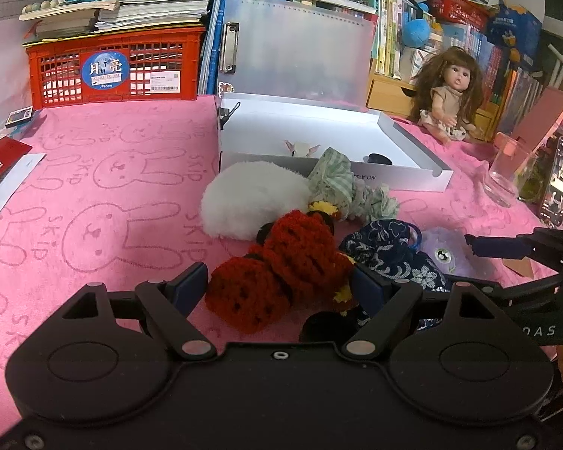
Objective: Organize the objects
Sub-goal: 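Grasp the red crochet piece with left tool while right tool grasps purple plush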
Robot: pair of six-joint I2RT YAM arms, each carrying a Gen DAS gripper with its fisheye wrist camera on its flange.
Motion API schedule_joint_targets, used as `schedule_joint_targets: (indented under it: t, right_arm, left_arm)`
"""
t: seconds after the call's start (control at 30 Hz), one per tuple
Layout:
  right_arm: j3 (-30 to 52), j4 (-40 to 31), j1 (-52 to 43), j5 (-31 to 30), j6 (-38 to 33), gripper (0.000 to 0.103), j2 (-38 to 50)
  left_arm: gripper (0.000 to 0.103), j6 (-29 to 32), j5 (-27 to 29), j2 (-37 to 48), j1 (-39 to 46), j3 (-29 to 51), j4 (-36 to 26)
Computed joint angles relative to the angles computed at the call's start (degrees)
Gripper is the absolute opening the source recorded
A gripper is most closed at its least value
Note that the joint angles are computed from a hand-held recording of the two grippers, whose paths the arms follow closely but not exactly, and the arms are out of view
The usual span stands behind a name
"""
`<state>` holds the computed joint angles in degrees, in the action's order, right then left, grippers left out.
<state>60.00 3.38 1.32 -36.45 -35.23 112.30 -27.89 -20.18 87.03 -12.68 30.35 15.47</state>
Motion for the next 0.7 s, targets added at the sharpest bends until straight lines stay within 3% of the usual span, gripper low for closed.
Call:
schedule_joint_targets:
  t: [0.7]
  right_arm:
    - [-1.37, 2.17, 0.88, -0.22, -0.22, 0.087, -0.31]
  left_arm:
    - [0.077, 0.69, 0.13, 0.63, 0.3, 0.05, 0.88]
